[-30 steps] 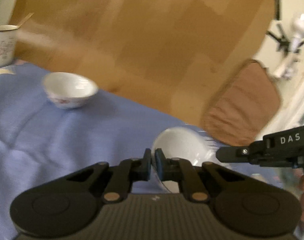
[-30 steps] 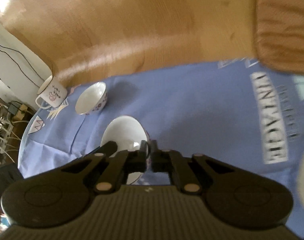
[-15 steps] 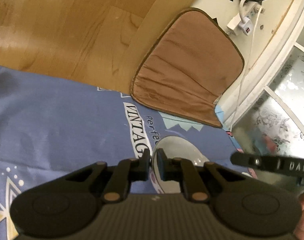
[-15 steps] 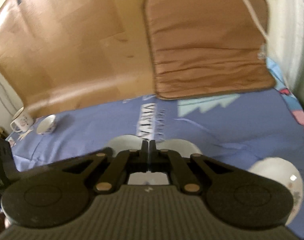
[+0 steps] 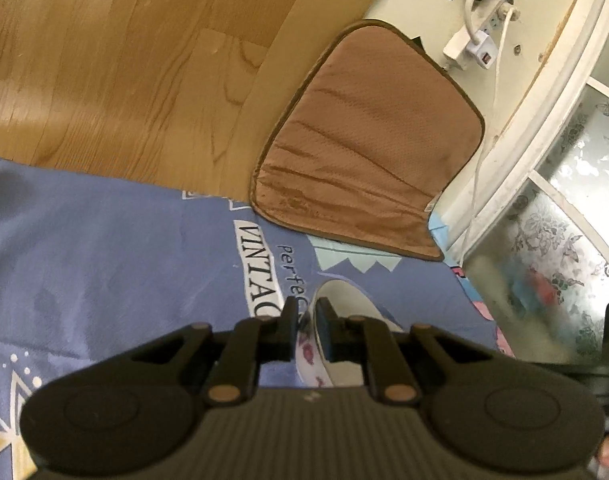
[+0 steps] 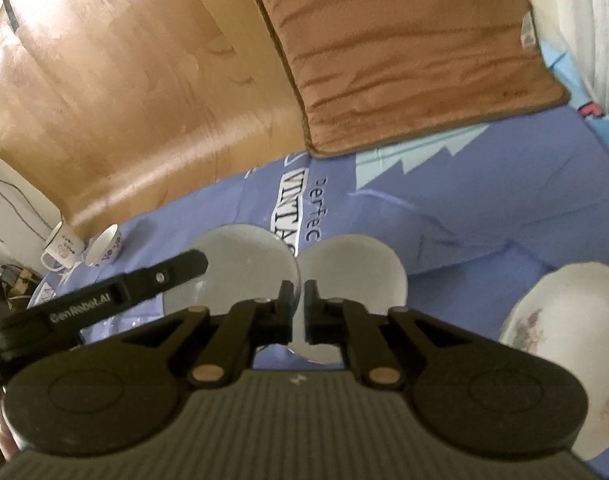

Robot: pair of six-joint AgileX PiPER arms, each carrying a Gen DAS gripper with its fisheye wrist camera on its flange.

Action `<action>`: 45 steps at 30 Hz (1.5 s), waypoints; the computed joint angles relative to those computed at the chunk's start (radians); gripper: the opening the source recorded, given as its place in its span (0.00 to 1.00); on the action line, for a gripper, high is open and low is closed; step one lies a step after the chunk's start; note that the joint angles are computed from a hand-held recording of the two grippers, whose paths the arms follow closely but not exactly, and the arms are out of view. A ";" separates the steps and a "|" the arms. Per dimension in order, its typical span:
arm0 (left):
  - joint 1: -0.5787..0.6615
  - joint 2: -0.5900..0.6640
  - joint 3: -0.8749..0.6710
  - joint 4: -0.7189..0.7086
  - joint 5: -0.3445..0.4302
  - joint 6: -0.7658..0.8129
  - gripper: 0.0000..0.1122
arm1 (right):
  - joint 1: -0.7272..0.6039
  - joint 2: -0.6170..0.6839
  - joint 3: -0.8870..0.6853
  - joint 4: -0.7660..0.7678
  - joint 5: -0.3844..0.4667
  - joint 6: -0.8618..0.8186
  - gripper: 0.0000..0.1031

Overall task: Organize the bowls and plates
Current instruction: 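Carry the bowl to the window corner and open the right gripper, then withdraw the right gripper back toward the mug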

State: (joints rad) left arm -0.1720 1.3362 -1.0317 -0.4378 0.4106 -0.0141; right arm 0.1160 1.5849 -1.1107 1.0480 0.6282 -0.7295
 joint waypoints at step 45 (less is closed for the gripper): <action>0.956 0.066 0.180 -0.574 -0.090 0.857 0.17 | 0.585 0.693 -1.159 -0.631 0.244 0.882 0.09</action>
State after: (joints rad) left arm 0.7842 1.4022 -0.8521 -1.0118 0.3207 0.8428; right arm 0.7011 2.2780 -2.2694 0.4167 0.8724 0.1524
